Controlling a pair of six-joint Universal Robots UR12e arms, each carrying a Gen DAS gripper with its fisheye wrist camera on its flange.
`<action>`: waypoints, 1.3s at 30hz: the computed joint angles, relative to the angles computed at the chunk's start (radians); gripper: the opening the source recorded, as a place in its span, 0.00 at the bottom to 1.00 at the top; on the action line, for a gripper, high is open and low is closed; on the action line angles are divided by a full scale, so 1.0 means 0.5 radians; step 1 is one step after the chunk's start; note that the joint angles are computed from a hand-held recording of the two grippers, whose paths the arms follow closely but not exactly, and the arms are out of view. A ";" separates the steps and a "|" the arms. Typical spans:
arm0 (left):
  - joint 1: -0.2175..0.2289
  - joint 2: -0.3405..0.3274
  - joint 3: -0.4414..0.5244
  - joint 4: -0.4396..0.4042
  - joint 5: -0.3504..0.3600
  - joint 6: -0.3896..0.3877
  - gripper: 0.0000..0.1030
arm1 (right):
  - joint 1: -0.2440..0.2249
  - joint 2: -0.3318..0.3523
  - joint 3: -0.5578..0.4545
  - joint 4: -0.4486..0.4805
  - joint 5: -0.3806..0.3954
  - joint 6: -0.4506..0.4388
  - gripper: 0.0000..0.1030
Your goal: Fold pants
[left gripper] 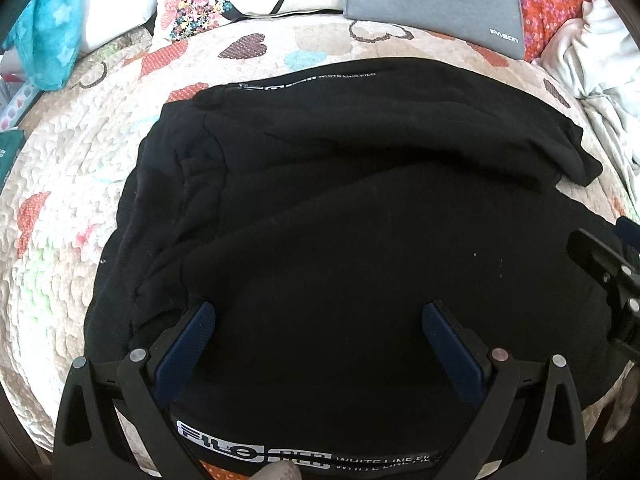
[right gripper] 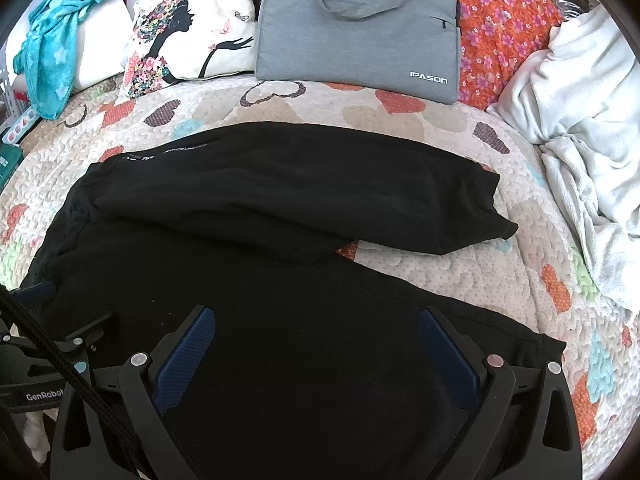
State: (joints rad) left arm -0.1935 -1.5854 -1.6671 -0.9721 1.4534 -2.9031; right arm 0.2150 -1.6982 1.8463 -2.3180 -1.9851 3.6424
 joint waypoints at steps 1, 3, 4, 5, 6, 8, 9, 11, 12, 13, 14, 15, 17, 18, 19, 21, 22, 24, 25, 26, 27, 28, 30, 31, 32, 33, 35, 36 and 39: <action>0.010 0.005 -0.009 0.005 -0.027 0.005 1.00 | -0.004 -0.003 0.005 -0.001 -0.002 0.000 1.00; 0.027 0.010 -0.019 0.005 -0.072 0.025 1.00 | 0.003 -0.002 0.001 0.010 -0.015 0.010 1.00; 0.033 0.012 -0.022 0.004 -0.089 0.034 1.00 | 0.002 -0.002 0.001 0.014 -0.019 0.013 1.00; 0.039 0.012 -0.022 0.003 -0.105 0.048 1.00 | 0.002 -0.003 0.001 0.019 -0.024 0.016 1.00; 0.041 0.013 -0.022 -0.002 -0.111 0.067 1.00 | 0.002 -0.002 -0.001 0.024 -0.030 0.019 1.00; 0.037 0.012 -0.008 -0.038 -0.099 0.110 1.00 | 0.002 -0.003 -0.002 0.035 -0.039 0.029 1.00; 0.038 0.013 -0.003 -0.053 -0.101 0.125 1.00 | 0.003 -0.004 0.000 0.037 -0.046 0.034 1.00; 0.041 0.018 -0.004 -0.047 -0.111 0.122 0.99 | 0.001 -0.006 0.004 0.042 -0.058 0.046 1.00; 0.045 0.021 -0.004 -0.044 -0.122 0.118 0.96 | 0.002 -0.006 0.003 0.045 -0.066 0.052 1.00; 0.052 0.026 -0.004 -0.041 -0.142 0.112 0.93 | 0.003 -0.008 0.006 0.045 -0.081 0.059 1.00; 0.066 0.034 -0.005 -0.029 -0.184 0.102 0.89 | 0.003 -0.009 0.007 0.043 -0.090 0.065 1.00; 0.075 0.038 -0.001 -0.025 -0.215 0.088 0.87 | 0.003 -0.012 0.011 0.036 -0.107 0.073 1.00; 0.116 0.049 0.007 -0.003 -0.323 0.032 0.87 | 0.007 -0.017 0.019 0.017 -0.141 0.083 1.00; 0.146 0.054 0.014 0.013 -0.390 -0.006 0.87 | 0.010 -0.020 0.026 -0.003 -0.161 0.089 1.00; 0.164 0.055 0.021 0.019 -0.428 -0.030 0.87 | 0.008 -0.029 0.047 -0.062 -0.163 0.083 1.00; 0.206 0.043 0.053 0.031 -0.491 -0.099 0.87 | -0.003 -0.039 0.070 -0.140 -0.116 0.055 1.00; 0.223 0.031 0.076 0.034 -0.498 -0.125 0.87 | -0.013 -0.043 0.074 -0.158 -0.074 0.034 1.00; 0.241 -0.004 0.138 0.043 -0.469 -0.165 0.87 | -0.027 -0.046 0.075 -0.160 -0.004 -0.004 1.00; 0.249 -0.022 0.172 0.059 -0.448 -0.186 0.87 | -0.028 -0.044 0.075 -0.163 0.009 -0.017 1.00; 0.259 -0.041 0.204 0.081 -0.438 -0.202 0.87 | -0.027 -0.040 0.073 -0.169 0.017 -0.031 1.00; 0.265 -0.060 0.235 0.099 -0.432 -0.218 0.87 | -0.027 -0.038 0.070 -0.171 0.025 -0.041 1.00; 0.267 -0.086 0.273 0.108 -0.421 -0.232 0.87 | -0.025 -0.034 0.065 -0.167 0.028 -0.047 1.00; 0.256 -0.140 0.344 0.132 -0.376 -0.230 0.87 | -0.024 -0.029 0.051 -0.138 0.043 -0.044 1.00; 0.246 -0.166 0.372 0.155 -0.337 -0.224 0.87 | -0.021 -0.024 0.044 -0.121 0.037 -0.042 1.00; 0.236 -0.189 0.394 0.175 -0.296 -0.226 0.87 | -0.020 -0.019 0.037 -0.098 0.031 -0.038 0.99; 0.231 -0.210 0.414 0.184 -0.278 -0.232 0.87 | -0.022 -0.016 0.035 -0.093 0.034 -0.034 0.99; 0.232 -0.246 0.438 0.198 -0.285 -0.258 0.86 | -0.029 -0.013 0.033 -0.073 0.030 -0.021 0.99; 0.235 -0.252 0.433 0.208 -0.281 -0.270 0.85 | -0.032 -0.013 0.034 -0.069 0.025 -0.018 0.99; 0.234 -0.280 0.455 0.156 -0.255 -0.269 0.79 | -0.043 -0.018 0.047 -0.100 0.010 -0.006 0.99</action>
State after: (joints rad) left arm -0.0764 -1.7256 -1.4397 -0.8943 1.3259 -3.0373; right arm 0.1938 -1.7070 1.8696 -2.3680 -1.9803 3.6394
